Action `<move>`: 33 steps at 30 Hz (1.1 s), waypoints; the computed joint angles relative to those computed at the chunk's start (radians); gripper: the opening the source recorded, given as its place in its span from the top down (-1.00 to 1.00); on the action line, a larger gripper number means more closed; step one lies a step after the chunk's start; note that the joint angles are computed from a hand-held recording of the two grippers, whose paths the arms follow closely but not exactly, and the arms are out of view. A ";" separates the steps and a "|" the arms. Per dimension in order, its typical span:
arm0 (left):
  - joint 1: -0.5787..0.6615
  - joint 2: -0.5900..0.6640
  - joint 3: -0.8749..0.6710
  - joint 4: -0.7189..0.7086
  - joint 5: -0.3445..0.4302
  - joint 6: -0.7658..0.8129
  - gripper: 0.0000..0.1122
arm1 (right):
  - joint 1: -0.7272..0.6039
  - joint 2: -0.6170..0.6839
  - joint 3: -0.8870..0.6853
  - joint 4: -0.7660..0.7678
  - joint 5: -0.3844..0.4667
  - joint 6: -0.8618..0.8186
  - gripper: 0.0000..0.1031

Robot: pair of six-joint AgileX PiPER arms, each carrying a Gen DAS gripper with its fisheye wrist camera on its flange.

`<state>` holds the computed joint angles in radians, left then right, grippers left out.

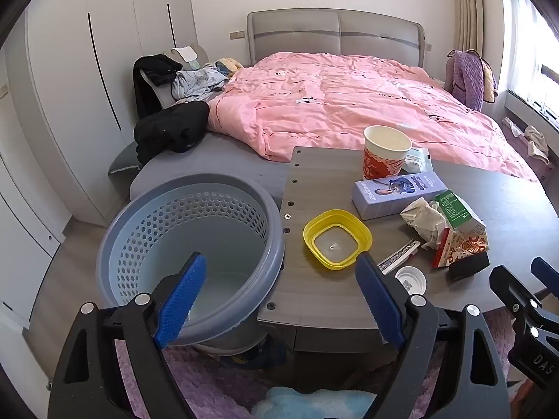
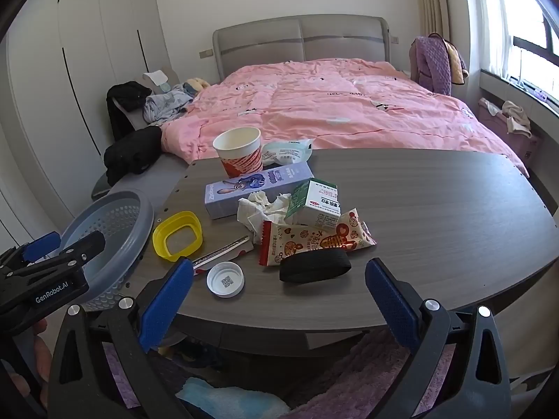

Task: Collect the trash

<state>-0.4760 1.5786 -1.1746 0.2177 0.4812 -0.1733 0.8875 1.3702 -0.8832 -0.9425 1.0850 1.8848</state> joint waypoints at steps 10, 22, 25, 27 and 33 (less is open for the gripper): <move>-0.011 0.007 -0.019 0.003 0.027 0.005 -0.48 | 0.001 -0.002 -0.002 0.002 0.003 -0.002 -0.88; 0.018 -0.011 -0.017 -0.023 0.018 0.030 -0.48 | 0.008 0.003 -0.006 -0.001 0.008 0.005 -0.88; 0.018 -0.012 -0.017 -0.023 0.019 0.029 -0.48 | 0.008 0.002 -0.007 -0.001 0.008 0.004 -0.88; 0.020 -0.013 -0.018 -0.025 0.020 0.032 -0.48 | 0.008 0.004 -0.009 0.000 0.007 0.004 -0.88; 0.020 -0.016 -0.018 -0.025 0.021 0.035 -0.48 | 0.009 0.005 -0.006 -0.004 0.007 0.009 -0.88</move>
<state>-0.4555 1.5627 -1.1922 0.1928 0.5022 -0.1388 0.8964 1.3751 -0.8893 -0.9462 1.0925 1.8936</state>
